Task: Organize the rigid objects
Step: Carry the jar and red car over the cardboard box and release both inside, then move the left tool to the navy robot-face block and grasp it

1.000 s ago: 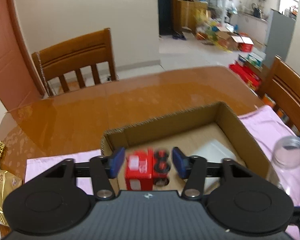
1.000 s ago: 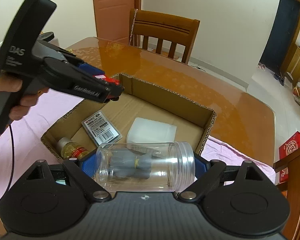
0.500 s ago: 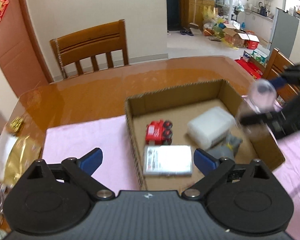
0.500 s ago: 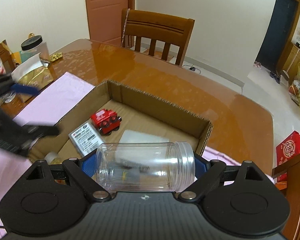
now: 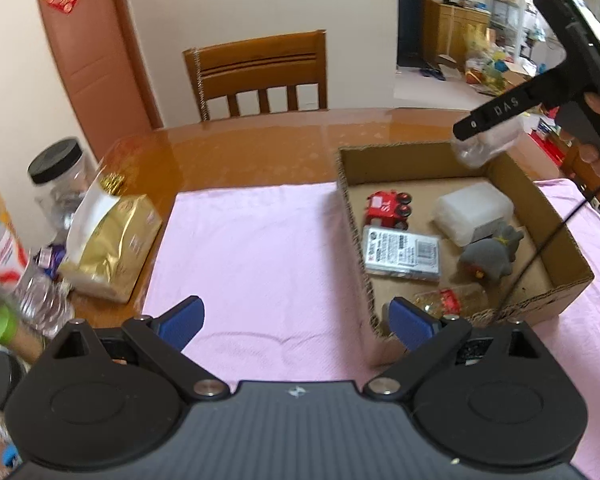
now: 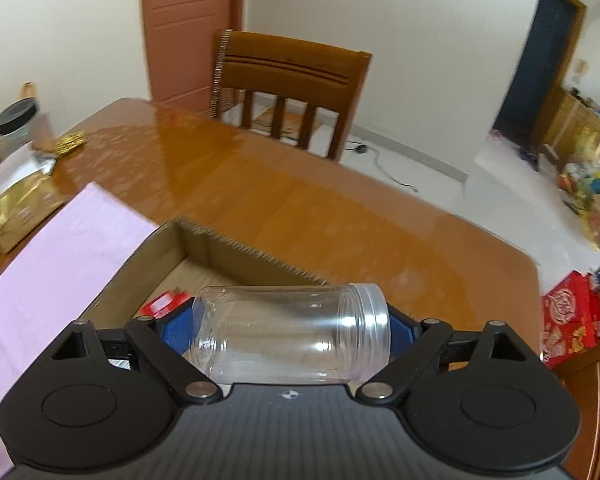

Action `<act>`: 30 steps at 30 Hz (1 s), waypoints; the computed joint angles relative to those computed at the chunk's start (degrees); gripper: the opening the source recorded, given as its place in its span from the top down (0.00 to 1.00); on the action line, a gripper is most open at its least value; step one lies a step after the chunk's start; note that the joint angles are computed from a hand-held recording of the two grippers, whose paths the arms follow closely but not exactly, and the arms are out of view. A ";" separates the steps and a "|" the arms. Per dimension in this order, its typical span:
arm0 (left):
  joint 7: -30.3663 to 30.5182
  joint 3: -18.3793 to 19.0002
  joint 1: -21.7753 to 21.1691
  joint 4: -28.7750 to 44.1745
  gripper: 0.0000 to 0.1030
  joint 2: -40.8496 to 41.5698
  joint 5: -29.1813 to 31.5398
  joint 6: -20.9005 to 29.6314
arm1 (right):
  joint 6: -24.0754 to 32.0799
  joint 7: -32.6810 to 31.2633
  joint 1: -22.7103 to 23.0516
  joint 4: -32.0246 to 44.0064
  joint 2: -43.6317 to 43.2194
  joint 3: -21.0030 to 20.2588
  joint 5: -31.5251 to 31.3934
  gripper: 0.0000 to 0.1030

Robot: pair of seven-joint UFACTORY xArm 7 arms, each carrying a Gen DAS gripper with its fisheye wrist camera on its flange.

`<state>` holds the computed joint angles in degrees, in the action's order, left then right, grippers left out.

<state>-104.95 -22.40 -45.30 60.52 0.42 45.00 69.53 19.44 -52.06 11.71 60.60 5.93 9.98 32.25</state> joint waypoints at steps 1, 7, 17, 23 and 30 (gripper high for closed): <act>-0.47 -0.14 -0.15 -0.42 0.05 -0.31 -0.31 0.07 | -0.48 1.41 0.36 0.48 0.70 -0.14 -1.13 0.00; -2.31 -0.76 -0.40 -2.06 0.05 -1.17 -1.54 -0.27 | -1.31 1.73 -0.04 -1.61 -0.61 0.40 -0.85 0.00; -3.81 -1.63 -1.21 -2.53 0.04 -1.39 -2.03 -0.56 | 0.15 -2.86 2.38 -9.81 -9.69 -2.74 4.53 0.00; -5.00 -2.31 -2.56 -2.09 0.02 -0.70 -0.96 0.67 | 1.55 -6.14 5.58 -17.65 -18.72 -6.86 8.28 0.00; -6.35 -2.28 -3.95 -1.49 0.02 1.00 -0.97 1.38 | 0.37 -4.27 8.75 -28.86 -28.03 -10.57 7.28 0.00</act>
